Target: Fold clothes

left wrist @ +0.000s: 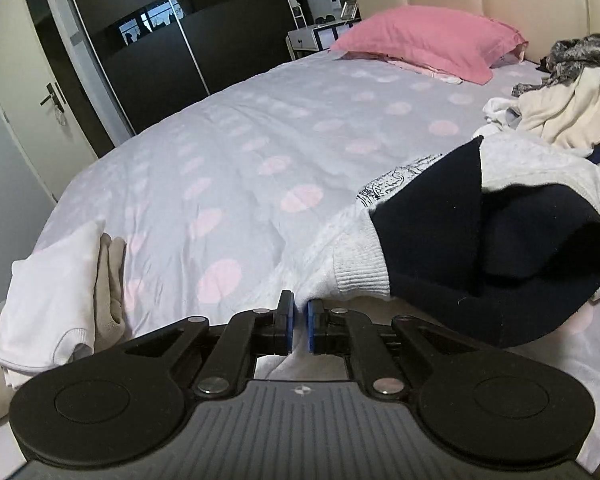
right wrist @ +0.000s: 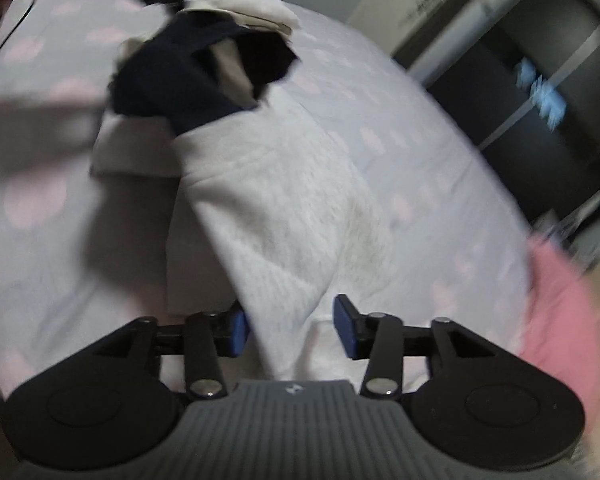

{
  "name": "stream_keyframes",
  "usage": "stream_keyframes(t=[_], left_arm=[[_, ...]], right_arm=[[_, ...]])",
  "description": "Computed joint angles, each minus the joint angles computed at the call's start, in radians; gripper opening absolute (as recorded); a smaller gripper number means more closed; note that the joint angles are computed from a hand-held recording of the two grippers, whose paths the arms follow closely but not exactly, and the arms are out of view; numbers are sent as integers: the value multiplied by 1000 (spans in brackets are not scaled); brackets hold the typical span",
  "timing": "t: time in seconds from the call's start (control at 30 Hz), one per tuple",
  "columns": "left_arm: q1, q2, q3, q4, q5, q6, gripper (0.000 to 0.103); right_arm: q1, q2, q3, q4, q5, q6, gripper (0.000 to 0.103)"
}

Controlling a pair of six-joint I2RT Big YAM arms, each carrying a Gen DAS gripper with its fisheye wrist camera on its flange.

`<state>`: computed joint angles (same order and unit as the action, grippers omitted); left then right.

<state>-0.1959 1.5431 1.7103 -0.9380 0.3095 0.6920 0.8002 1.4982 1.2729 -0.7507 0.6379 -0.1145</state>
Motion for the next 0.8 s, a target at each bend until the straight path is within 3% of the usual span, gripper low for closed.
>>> stream_keyframes(t=[0.1, 0.17, 0.27, 0.33, 0.37, 0.4, 0.53, 0.63, 0.8], left_arm=[[-8, -2, -12, 12, -9, -3, 5], [-15, 5, -12, 17, -16, -13, 5], [-25, 8, -15, 23, -26, -18, 5], [-26, 9, -13, 22, -25, -20, 5], [-25, 9, -10, 19, -22, -20, 5], [-24, 9, -8, 16, -19, -21, 5], [-22, 20, 20, -18, -11, -3, 5], [-22, 87, 131, -138, 0, 41, 5], [-14, 279, 437, -368, 74, -75, 5]], right_arm=[[61, -18, -62, 142, 127, -188, 61], [78, -18, -79, 203, 124, -283, 61], [88, 17, -69, 197, 116, -362, 59], [81, 39, -51, 189, 127, -364, 49], [74, 46, -40, 188, 134, -348, 25], [67, 51, -28, 188, 138, -329, 14], [-10, -25, -25, 199, -29, -27, 14], [-99, -49, 5, 164, -193, 180, 12], [-248, -33, 46, 135, -349, 461, 11]])
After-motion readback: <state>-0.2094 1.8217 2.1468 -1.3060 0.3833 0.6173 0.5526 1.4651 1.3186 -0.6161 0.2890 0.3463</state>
